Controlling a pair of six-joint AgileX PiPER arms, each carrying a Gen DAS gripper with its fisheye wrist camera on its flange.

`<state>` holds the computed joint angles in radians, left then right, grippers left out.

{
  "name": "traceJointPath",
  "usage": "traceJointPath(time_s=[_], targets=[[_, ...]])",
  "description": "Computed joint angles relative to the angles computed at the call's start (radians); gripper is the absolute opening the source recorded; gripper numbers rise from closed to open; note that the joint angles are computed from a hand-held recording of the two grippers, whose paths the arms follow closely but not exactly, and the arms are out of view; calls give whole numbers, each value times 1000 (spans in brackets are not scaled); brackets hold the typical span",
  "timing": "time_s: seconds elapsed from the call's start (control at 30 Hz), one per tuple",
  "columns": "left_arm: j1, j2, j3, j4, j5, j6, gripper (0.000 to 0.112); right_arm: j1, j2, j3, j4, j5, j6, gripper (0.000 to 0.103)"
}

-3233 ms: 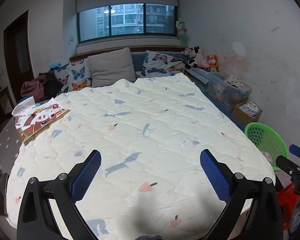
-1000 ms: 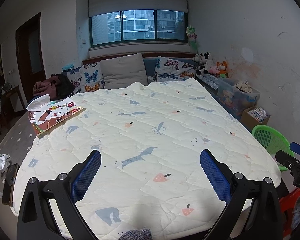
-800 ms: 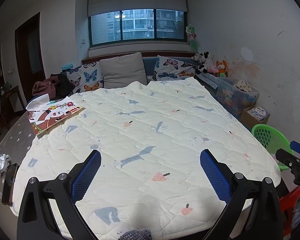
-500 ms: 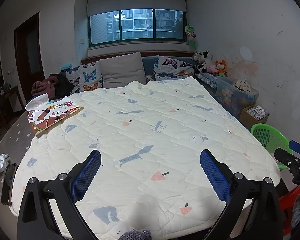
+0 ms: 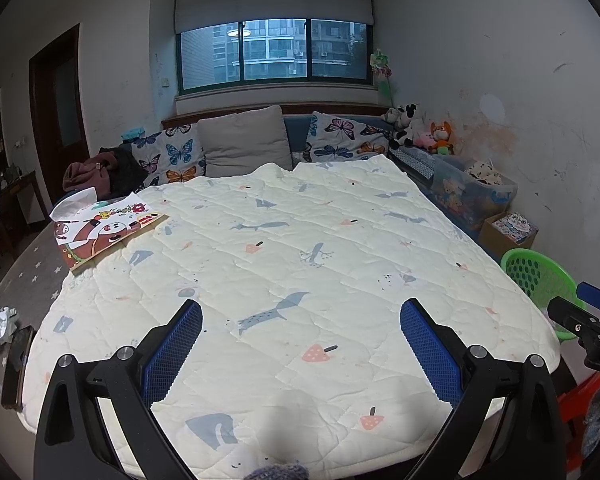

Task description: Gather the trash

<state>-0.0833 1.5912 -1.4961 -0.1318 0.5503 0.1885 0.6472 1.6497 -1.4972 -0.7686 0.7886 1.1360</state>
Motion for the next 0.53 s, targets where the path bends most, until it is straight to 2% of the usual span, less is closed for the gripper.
traceJointPath(time_s=[0.17,0.53], targets=[[-2,-9,17,9,-25,-7,96,-1,0,-1,3,0,0,99],[-2,8,-11,7,4,-17,96,1,7,-15,8,5,-3,99]])
